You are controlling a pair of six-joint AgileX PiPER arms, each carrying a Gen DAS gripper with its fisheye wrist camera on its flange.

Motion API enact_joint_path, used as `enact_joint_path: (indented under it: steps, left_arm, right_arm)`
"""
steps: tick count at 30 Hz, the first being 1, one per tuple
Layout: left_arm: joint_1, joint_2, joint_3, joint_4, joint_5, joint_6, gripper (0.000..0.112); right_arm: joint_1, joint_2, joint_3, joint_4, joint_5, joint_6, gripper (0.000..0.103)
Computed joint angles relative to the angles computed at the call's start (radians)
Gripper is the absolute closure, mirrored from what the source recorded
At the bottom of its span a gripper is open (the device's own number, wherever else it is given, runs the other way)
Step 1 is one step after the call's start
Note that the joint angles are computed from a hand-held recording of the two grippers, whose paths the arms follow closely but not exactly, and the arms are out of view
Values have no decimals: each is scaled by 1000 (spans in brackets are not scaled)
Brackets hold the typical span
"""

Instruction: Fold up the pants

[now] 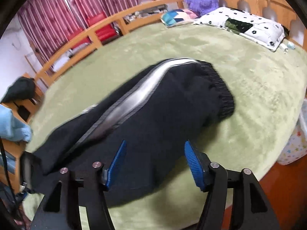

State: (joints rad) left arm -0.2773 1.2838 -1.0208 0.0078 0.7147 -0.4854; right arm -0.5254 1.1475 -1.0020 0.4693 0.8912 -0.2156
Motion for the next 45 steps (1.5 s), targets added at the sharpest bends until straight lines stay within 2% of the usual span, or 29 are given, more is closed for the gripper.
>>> enact_joint_path:
  steps: [2,5,7,9,11,14,22,24,25,26,28,30,32,34,36,41,42,43,44,45]
  left_arm:
    - [-22,24,-9,-5,-39,-12,52]
    - [-71,111,-63,141,-79,-150,52]
    - [-48,133,-82,127,-99,-132,86]
    - [34,144,-109,21,-132,-28,87]
    - [66,165,-155,56,-135,-23,89]
    - [118,240,-292,167,-109,-61,89]
    - [251,493,-640,112,-23,5,89]
    - [257,542,-704,123,12,-5,85]
    - [250,559,-728,166,35,-38,78]
    - [241,569,-750,217,61,-72,66]
    - [233,556,-731,263,60,-105,44]
    - [236,500,-655,263,7,-104,42]
    - [246,471,-624,227,2,-59,38]
    - [261,420,-559,166,-16,3,37]
    - [273,374,-492,104,-39,66,37]
    - [275,266,-331,72,-55,126,36]
    - [274,247,-303,89,-54,116,36]
    - [274,235,-285,99,-52,109,36]
    - [277,219,-258,101,-50,111,36]
    - [284,199,-225,92,-44,126,36]
  right_arm:
    - [88,-6,15,-30,-33,80,39]
    - [170,1,36,-36,-62,141,39]
    - [228,13,43,-55,-83,190,39]
    - [275,27,45,-75,-99,225,39]
    - [318,43,41,-114,-120,263,39]
    - [390,79,20,-189,-162,340,39]
    - [504,224,-93,-245,-205,440,39]
    - [534,251,-113,-255,-209,455,39]
    - [542,260,-119,-259,-210,461,39]
    - [556,276,-133,-261,-211,465,39]
    - [565,302,-156,-234,-208,441,39]
    - [584,326,-179,-202,-206,422,39]
    - [603,360,-214,-140,-193,371,37]
    - [622,389,-237,-90,-182,347,32]
    - [635,426,-259,-6,-174,309,32]
    - [651,537,-316,148,-165,248,28]
    - [653,560,-331,170,-167,239,41]
    - [657,592,-358,210,-170,210,75]
    - [659,620,-391,226,-160,192,90]
    - [665,641,-429,209,-162,205,93]
